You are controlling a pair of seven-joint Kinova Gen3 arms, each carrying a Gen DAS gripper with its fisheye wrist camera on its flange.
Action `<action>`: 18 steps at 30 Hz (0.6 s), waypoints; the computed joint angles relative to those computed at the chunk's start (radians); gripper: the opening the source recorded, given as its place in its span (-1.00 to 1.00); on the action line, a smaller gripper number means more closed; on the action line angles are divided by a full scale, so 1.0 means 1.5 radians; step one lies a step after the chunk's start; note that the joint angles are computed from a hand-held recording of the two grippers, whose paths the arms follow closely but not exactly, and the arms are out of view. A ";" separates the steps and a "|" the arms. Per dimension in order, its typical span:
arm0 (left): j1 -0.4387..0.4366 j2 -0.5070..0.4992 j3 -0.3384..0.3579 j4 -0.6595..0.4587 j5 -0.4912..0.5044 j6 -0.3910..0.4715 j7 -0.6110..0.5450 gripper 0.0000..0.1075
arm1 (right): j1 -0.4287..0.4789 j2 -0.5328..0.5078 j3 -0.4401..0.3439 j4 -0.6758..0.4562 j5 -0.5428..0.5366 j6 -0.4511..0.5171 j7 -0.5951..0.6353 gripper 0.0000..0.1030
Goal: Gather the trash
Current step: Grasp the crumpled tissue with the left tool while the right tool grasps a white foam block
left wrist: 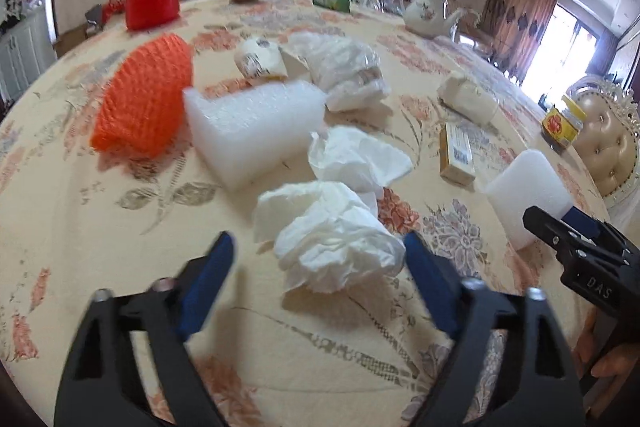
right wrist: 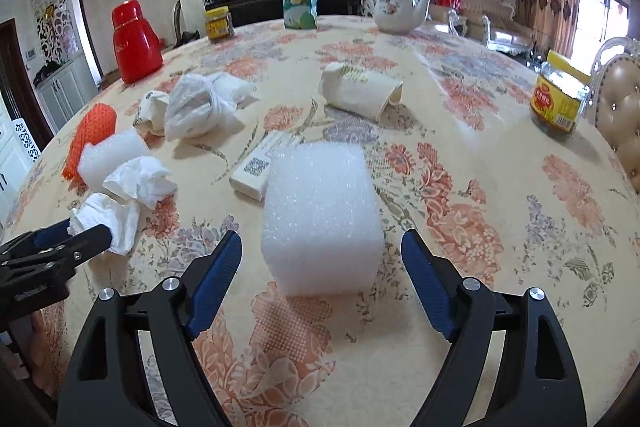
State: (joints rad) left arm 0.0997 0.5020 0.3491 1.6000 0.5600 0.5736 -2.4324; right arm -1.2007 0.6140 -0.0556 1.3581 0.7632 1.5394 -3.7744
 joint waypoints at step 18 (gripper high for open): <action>-0.108 -0.062 0.067 0.090 0.163 -0.013 -0.250 -0.77 | -0.042 0.045 0.026 -0.076 0.017 0.094 0.001 -0.07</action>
